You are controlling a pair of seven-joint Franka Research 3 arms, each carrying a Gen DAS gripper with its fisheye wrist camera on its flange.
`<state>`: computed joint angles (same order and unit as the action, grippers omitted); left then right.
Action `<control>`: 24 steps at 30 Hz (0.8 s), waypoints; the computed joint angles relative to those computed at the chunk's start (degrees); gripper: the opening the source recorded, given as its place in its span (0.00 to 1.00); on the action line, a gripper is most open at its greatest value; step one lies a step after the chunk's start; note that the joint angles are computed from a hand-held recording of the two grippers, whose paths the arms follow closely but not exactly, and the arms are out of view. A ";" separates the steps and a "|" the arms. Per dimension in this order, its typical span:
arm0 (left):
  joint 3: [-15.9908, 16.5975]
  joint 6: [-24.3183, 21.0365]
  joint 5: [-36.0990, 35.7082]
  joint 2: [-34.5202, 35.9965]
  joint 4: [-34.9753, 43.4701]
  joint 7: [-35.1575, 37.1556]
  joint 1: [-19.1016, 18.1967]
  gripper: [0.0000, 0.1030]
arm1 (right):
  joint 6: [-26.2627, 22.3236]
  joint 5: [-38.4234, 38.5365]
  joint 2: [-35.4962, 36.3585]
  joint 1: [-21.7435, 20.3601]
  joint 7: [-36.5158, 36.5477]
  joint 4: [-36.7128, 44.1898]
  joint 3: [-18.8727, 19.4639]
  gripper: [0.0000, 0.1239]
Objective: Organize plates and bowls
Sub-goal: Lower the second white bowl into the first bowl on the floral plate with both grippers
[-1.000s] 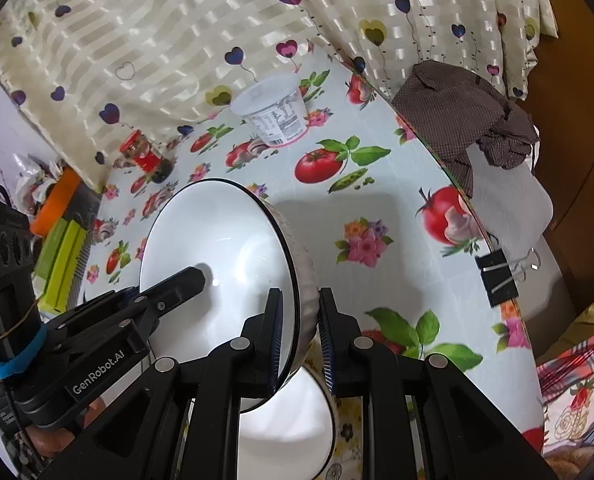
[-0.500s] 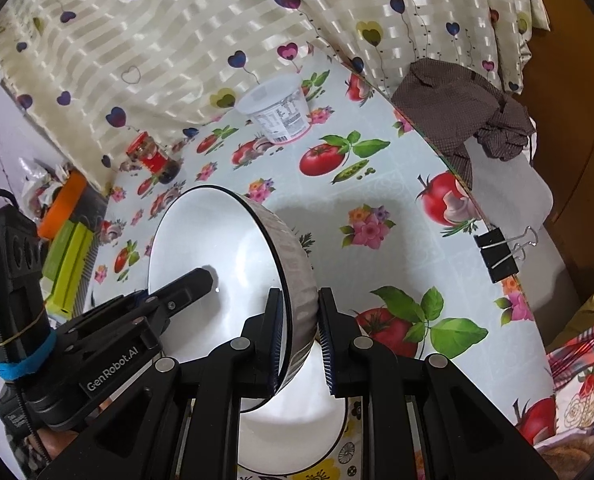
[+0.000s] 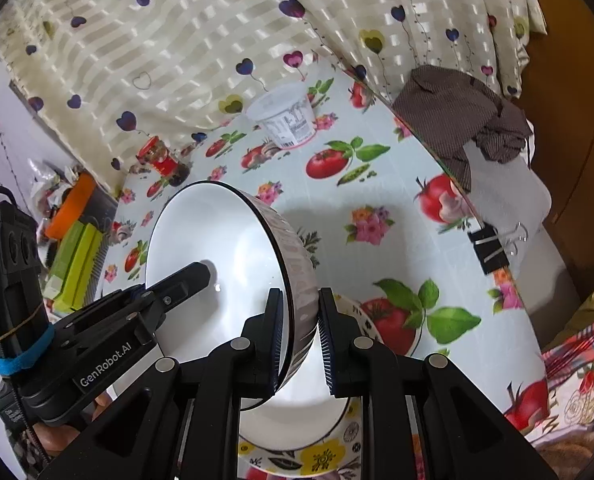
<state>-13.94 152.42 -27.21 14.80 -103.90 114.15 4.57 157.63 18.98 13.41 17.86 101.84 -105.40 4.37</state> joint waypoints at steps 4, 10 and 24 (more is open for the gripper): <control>-0.19 0.44 -0.95 -1.52 -2.03 0.81 0.02 0.14 | 0.04 -0.14 -1.14 0.23 0.32 -1.77 0.01 0.14; 0.39 0.79 -2.33 -3.42 -4.83 2.06 -0.55 0.14 | 0.67 0.46 -2.88 0.37 0.12 -4.55 0.34 0.14; 2.06 1.11 -1.15 -4.96 -9.43 1.37 -1.99 0.14 | -0.39 -3.97 -2.99 2.02 3.64 -7.00 -0.28 0.14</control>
<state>-11.88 153.53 -28.37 9.84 -113.34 115.52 2.58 157.23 15.00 10.42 19.87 105.48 -112.40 4.09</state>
